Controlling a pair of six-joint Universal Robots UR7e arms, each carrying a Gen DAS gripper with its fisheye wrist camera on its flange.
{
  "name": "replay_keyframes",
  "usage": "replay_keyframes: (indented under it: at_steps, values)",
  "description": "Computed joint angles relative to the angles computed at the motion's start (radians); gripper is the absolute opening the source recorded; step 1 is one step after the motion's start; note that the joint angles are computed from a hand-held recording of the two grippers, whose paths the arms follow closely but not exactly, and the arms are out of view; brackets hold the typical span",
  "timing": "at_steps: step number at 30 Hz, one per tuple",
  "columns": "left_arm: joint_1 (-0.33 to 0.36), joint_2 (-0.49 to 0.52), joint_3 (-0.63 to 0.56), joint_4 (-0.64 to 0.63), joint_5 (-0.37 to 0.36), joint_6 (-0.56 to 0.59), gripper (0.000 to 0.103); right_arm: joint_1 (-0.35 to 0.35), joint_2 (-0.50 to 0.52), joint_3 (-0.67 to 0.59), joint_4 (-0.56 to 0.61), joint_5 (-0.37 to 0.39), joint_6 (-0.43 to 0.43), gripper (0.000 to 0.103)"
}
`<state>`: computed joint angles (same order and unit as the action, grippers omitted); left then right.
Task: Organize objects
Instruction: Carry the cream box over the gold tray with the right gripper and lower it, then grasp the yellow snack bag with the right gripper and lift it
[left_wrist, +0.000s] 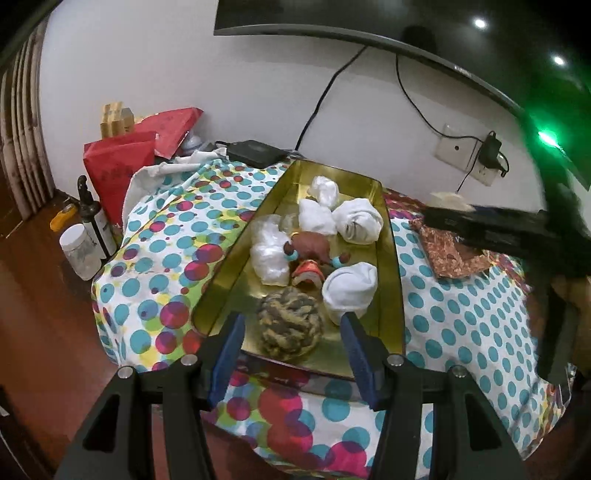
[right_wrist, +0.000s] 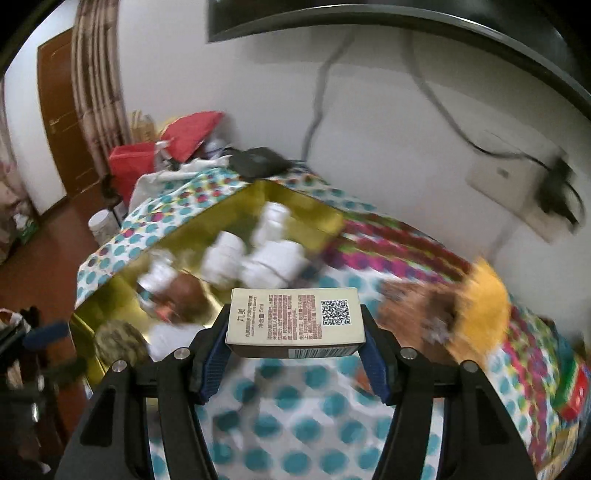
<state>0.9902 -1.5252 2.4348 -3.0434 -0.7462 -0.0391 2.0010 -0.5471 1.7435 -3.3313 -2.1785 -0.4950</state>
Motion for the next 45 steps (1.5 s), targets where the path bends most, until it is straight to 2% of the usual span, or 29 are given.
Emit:
replay_keyframes:
  at_steps: [5, 9, 21, 25, 30, 33, 34, 37, 38, 42, 45]
  values:
    - [0.025, -0.036, -0.009, 0.026, -0.012, -0.017, 0.055, 0.03, 0.114, -0.161, 0.156, -0.041, 0.027, 0.06]
    - [0.039, -0.054, -0.015, 0.03, -0.024, -0.009, 0.055, 0.033, 0.167, -0.23, 0.218, -0.063, 0.042, 0.06]
    - [0.066, -0.041, -0.026, 0.027, -0.049, 0.009, 0.055, 0.03, 0.222, -0.281, 0.228, -0.074, 0.014, 0.062]
    - [0.069, -0.035, -0.03, 0.026, -0.055, 0.01, 0.055, 0.03, 0.216, -0.266, 0.207, -0.058, 0.0, 0.07]
    - [0.062, -0.031, -0.031, 0.021, -0.052, 0.02, 0.055, 0.039, 0.187, -0.193, 0.101, -0.028, -0.039, 0.072]
    - [0.057, -0.029, -0.031, 0.018, -0.052, 0.021, 0.055, 0.048, 0.165, -0.131, -0.027, -0.045, -0.113, 0.078]
    - [0.054, -0.029, -0.03, 0.018, -0.052, 0.021, 0.055, 0.051, 0.164, -0.115, -0.08, -0.062, -0.146, 0.083]
    - [0.038, -0.028, -0.025, 0.007, -0.045, 0.026, 0.055, 0.05, 0.161, -0.082, -0.237, -0.12, -0.25, 0.084]
    - [0.033, -0.028, -0.023, 0.006, -0.046, 0.027, 0.055, 0.05, 0.176, -0.089, -0.329, -0.177, -0.315, 0.084]
    - [0.017, -0.026, -0.02, 0.013, -0.06, 0.031, 0.055, 0.02, 0.213, -0.13, -0.589, -0.298, -0.499, 0.091]
    - [0.001, -0.018, -0.018, 0.019, -0.066, 0.035, 0.055, -0.017, 0.228, -0.17, -0.715, -0.365, -0.627, 0.092]
